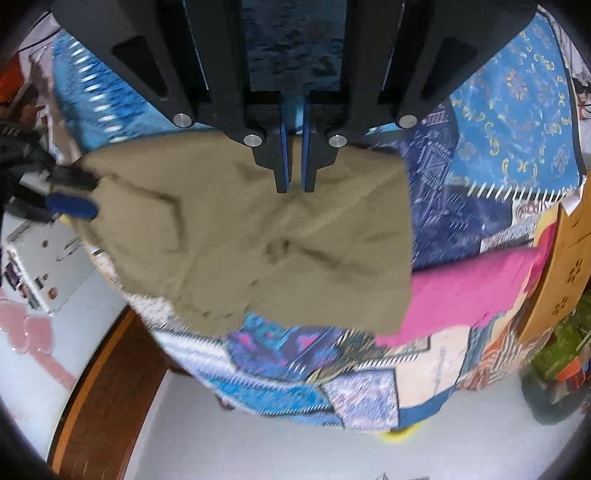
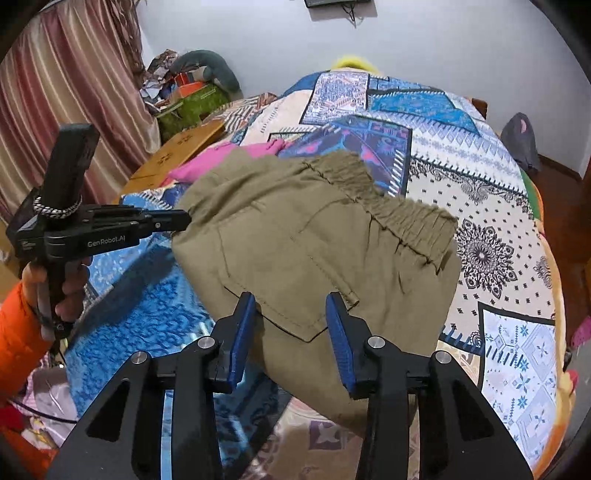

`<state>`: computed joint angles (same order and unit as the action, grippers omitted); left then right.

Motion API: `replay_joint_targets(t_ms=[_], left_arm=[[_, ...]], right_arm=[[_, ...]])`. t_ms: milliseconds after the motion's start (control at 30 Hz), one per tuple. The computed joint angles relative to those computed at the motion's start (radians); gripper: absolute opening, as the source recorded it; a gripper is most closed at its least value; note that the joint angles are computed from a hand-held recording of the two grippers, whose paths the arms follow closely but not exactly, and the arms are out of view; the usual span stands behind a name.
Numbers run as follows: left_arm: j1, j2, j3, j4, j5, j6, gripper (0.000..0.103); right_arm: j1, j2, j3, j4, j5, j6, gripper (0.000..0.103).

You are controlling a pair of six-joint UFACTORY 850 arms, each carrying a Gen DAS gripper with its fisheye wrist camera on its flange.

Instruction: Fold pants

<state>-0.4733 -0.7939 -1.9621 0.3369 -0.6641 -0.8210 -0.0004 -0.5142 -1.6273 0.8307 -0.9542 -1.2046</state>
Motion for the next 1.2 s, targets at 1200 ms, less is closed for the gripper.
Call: replay_joint_targets(t_ms=[1200], left_arm=[[0.034, -0.042, -0.037, -0.11, 0.062, 0.143, 0.029]], right_arm=[[0.107, -0.314, -0.551, -0.186, -0.085, 0.105, 0.042]])
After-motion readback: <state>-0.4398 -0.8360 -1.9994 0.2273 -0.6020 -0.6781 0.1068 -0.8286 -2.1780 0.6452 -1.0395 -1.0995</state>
